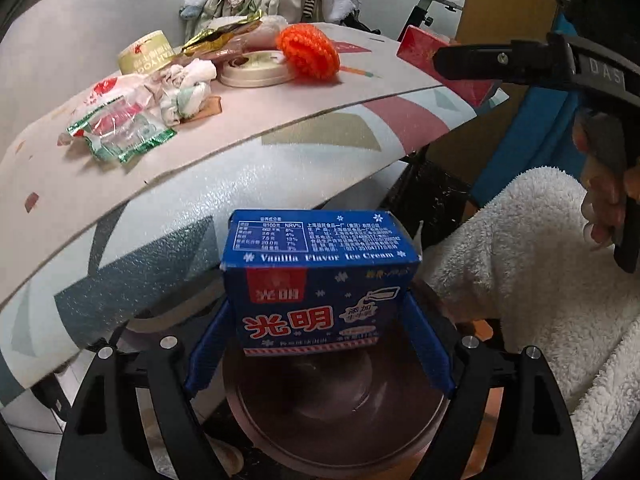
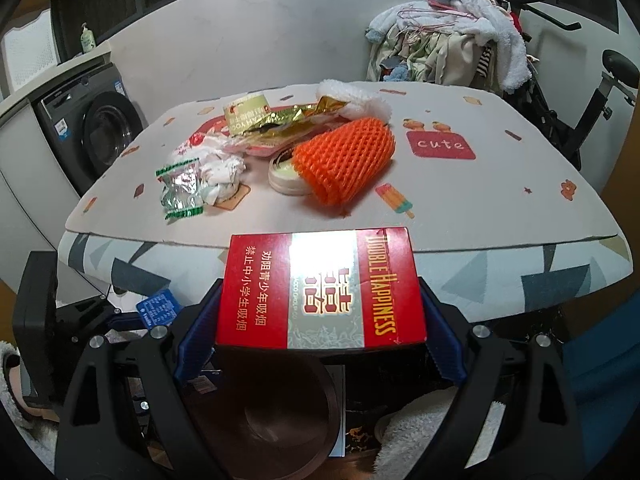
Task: Collect trash
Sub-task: 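Lower the blue box into the brown bin with the left tool while the right carries the red box, then lower the red cigarette box into the brown bin and open the right tool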
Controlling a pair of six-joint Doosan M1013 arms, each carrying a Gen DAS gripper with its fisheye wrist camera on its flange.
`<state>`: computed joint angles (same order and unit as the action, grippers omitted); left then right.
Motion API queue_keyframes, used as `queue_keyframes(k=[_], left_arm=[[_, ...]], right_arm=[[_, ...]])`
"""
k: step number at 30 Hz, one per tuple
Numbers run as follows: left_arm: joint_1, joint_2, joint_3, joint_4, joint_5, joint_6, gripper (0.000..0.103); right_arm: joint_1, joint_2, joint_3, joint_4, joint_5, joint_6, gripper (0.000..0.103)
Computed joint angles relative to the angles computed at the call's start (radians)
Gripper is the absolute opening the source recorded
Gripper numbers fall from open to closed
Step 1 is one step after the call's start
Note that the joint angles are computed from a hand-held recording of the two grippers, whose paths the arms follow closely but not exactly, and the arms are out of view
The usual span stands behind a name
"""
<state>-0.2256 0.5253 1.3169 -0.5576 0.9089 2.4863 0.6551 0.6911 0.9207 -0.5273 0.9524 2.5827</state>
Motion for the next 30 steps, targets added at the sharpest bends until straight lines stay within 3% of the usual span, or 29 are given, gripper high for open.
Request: queue_keyframes(k=[7, 12, 15, 20, 30], left_arm=[[0.041, -0.036, 0.025, -0.15, -0.075, 0.022, 0.091], [0.076, -0.076, 0.051, -0.25, -0.188, 0.02, 0.095], [0.088, -0.105, 0.077, -0.266, -0.265, 0.026, 0.097], [0.093, -0.136, 0.124, -0.248, -0.336, 0.039, 0.097], [0.106, -0.109, 0.101, -0.163, -0.304, -0.132, 0.097]], right_arm=[[0.004, 0.018, -0.001, 0.046, -0.009, -0.028, 0.088], [0.012, 0.038, -0.015, 0.098, -0.016, -0.083, 0.088], [0.02, 0.063, -0.045, 0.137, 0.0, -0.151, 0.088], [0.031, 0.098, -0.087, 0.18, 0.013, -0.232, 0.088], [0.026, 0.141, -0.132, 0.26, 0.066, -0.274, 0.088]])
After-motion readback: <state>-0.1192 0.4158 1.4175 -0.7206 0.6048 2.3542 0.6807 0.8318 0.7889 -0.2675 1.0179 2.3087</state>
